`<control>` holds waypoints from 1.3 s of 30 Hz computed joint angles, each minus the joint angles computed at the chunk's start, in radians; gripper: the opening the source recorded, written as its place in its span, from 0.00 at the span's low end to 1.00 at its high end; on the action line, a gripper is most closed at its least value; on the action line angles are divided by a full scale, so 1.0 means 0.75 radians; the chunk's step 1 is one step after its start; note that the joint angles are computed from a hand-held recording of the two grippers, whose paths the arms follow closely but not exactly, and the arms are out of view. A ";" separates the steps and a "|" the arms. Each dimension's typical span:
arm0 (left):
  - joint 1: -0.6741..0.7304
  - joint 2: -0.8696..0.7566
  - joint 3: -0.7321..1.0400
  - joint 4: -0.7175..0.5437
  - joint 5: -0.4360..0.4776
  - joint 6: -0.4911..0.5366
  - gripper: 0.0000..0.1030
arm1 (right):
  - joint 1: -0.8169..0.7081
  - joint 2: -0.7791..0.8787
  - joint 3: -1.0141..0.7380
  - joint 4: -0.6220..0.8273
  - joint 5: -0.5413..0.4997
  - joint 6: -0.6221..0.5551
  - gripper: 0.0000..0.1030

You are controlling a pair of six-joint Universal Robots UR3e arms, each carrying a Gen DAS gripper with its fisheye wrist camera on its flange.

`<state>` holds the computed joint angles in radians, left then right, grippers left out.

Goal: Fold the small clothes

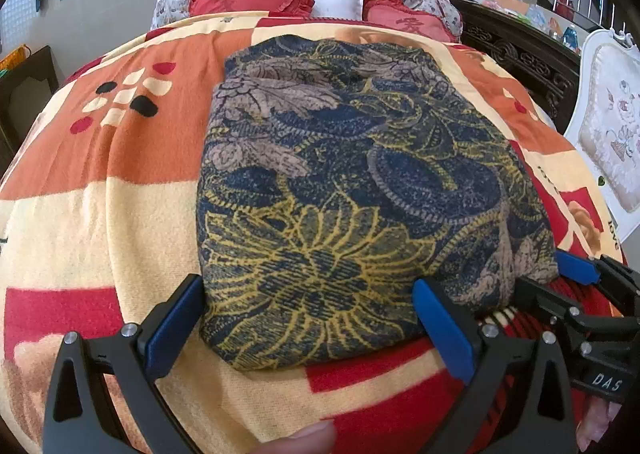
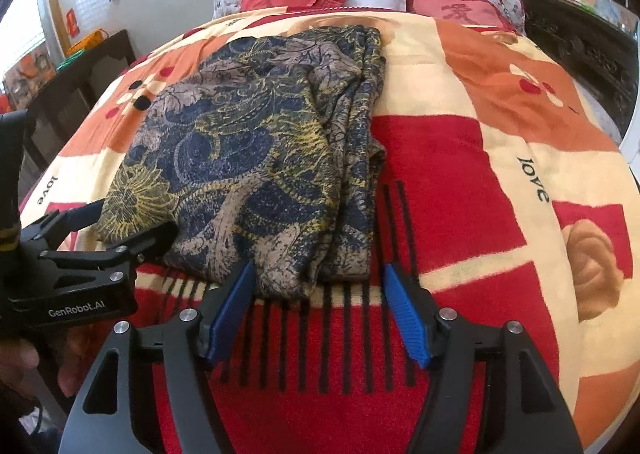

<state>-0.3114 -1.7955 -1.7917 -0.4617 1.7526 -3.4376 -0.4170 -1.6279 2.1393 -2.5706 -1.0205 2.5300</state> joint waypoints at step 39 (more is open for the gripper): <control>-0.070 0.184 0.099 -0.519 -0.054 -0.151 1.00 | -0.215 -0.578 0.285 0.405 -0.007 -0.269 0.72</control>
<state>-0.3641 -1.6575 -1.7174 -0.8508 1.7122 -3.5508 -0.5780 -2.0616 2.3529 -2.2667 -1.0255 2.3280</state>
